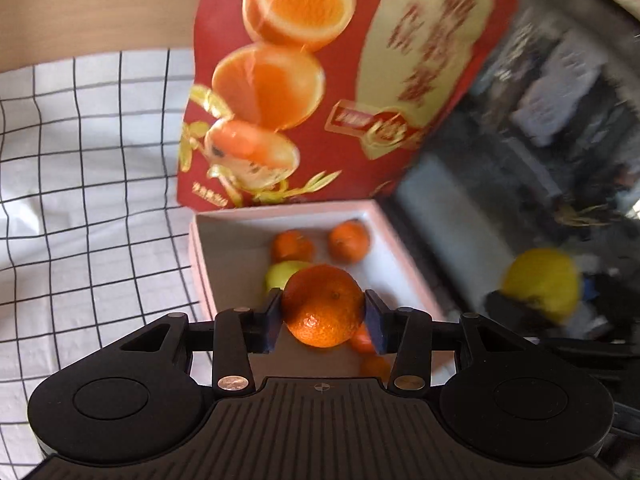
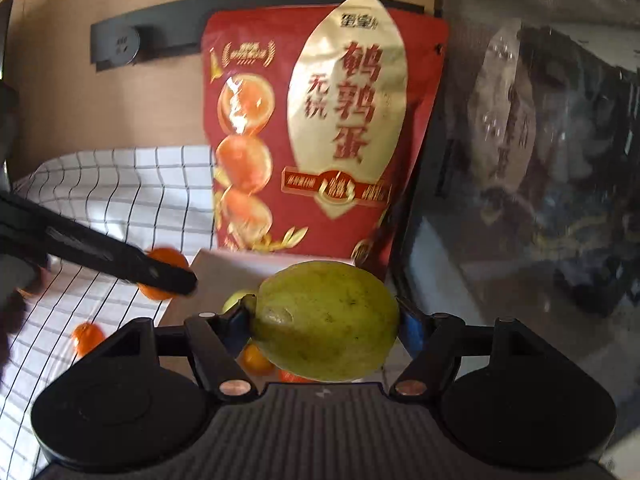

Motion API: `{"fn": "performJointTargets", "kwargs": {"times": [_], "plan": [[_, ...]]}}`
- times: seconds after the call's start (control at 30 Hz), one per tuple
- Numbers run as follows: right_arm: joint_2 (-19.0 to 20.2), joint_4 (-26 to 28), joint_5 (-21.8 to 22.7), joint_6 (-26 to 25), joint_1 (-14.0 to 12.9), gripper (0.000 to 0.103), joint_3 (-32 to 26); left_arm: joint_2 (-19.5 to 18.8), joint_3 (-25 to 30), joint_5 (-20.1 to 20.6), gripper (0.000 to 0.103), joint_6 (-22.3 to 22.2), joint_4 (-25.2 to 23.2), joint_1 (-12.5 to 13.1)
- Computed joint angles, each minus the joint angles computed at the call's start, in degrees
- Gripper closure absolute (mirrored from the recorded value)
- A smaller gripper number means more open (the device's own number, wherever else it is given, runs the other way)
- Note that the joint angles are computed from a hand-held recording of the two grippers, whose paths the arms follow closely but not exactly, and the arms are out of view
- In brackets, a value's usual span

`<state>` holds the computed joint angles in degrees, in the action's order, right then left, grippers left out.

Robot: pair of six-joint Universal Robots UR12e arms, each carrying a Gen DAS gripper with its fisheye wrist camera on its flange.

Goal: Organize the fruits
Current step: 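Carry tangerine and pear over the pink box and open both tools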

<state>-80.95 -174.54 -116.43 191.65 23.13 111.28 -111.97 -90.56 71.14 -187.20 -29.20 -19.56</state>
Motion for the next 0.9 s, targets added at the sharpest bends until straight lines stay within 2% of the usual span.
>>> {"fn": "performJointTargets", "kwargs": {"times": [0.07,0.13,0.2,0.37,0.6,0.7,0.73,0.83,0.9], "plan": [[0.2,-0.5,1.5,-0.9,-0.7,0.031,0.1,-0.9,1.4,2.0,0.056,2.2,-3.7,-0.6],[0.6,-0.5,3.7,-1.3,-1.6,0.031,0.2,-0.9,1.6,1.6,0.055,3.5,-5.5,-0.6],[1.0,-0.2,5.6,-1.2,-2.2,0.031,0.4,-0.4,0.5,0.9,0.055,2.0,-3.0,-0.1],[2.3,2.7,12.0,0.1,-4.0,0.031,-0.1,1.3,-2.3,0.1,0.056,-6.1,4.1,1.5],[6.3,7.5,19.8,-1.9,-3.7,0.031,-3.4,5.7,-9.6,5.1,0.056,-11.0,11.7,2.3],[8.0,11.0,20.9,-1.2,-3.2,0.031,-5.4,8.5,-12.9,7.8,0.056,-11.6,11.8,2.7],[8.3,10.5,21.3,-0.1,-3.2,0.031,-5.6,9.3,-13.8,8.9,0.056,-11.6,11.7,2.9],[9.3,11.6,18.8,0.0,-2.5,0.03,-7.1,11.9,-17.2,12.4,0.056,-12.8,10.5,3.5],[9.6,12.5,18.1,0.3,-2.3,0.03,-7.7,13.3,-19.3,13.1,0.056,-15.0,10.2,4.4]]}}
